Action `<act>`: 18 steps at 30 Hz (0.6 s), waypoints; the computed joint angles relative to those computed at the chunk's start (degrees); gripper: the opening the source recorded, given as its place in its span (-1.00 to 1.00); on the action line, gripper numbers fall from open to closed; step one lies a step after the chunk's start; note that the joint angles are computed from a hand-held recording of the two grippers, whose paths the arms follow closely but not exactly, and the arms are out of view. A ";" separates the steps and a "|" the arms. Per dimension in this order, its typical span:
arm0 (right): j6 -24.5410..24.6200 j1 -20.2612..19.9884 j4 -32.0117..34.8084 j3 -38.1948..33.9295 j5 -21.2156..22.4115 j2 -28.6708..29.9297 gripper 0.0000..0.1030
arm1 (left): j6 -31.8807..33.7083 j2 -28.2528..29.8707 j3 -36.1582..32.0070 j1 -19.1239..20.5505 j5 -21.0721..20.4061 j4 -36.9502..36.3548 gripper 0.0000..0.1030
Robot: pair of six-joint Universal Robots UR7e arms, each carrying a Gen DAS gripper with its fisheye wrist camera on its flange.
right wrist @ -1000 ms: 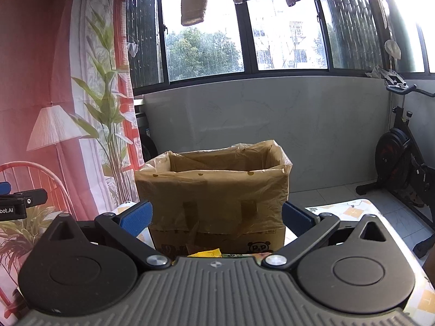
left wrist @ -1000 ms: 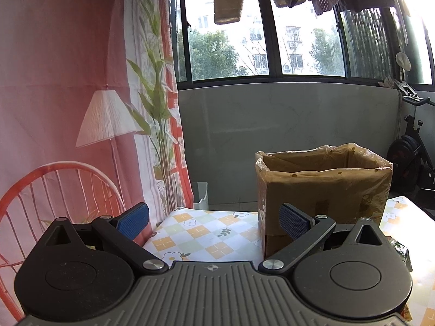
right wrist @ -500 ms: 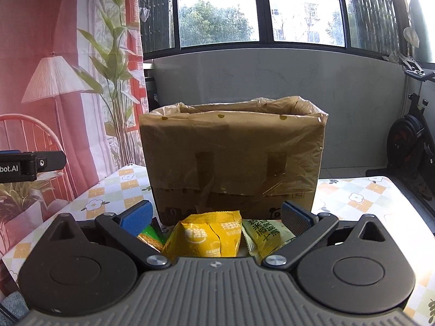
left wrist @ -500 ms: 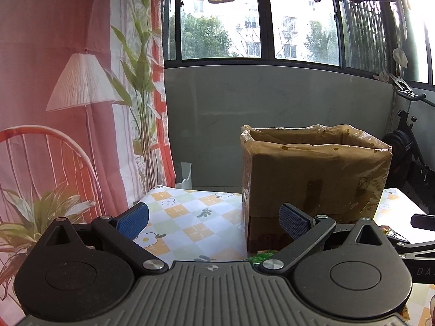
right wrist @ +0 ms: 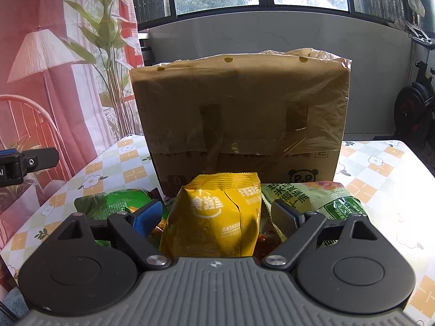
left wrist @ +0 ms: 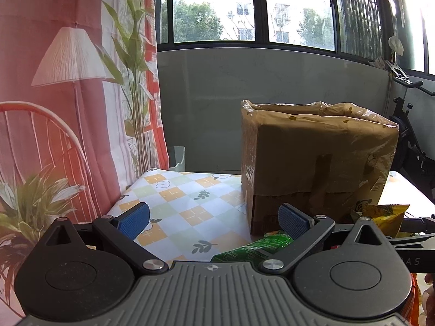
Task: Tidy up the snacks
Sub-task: 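Lower both grippers toward the snack bags in front of the box, then grasp the green chip bag with the left gripper while the right grasps the yellow bag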
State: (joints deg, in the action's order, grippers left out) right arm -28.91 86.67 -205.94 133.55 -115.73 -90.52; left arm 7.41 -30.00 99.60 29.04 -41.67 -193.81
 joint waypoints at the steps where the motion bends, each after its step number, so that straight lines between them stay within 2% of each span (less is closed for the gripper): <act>1: 0.12 -0.21 0.40 0.01 0.04 0.00 0.66 | 0.00 0.22 -0.06 0.14 -0.57 0.21 0.96; 4: 0.02 -1.54 1.91 0.85 2.97 -1.29 0.45 | -0.28 0.57 -0.54 0.85 -3.14 1.70 0.89; 6: -1.11 -1.60 0.54 1.71 3.60 -1.43 0.34 | -0.84 0.74 -1.12 1.46 -5.31 4.29 0.89; 9: -2.66 -1.81 -1.61 3.22 4.55 -1.78 0.26 | -2.29 0.98 -1.89 2.39 -7.44 8.48 0.88; 13: -2.52 -2.48 -2.40 4.62 5.61 -2.87 0.21 | -8.83 0.45 -1.46 2.85 -6.13 13.47 0.81; 18: -1.55 -2.82 -2.09 5.03 6.27 -3.54 0.19 | -16.91 -1.88 0.55 3.83 -10.17 16.50 0.81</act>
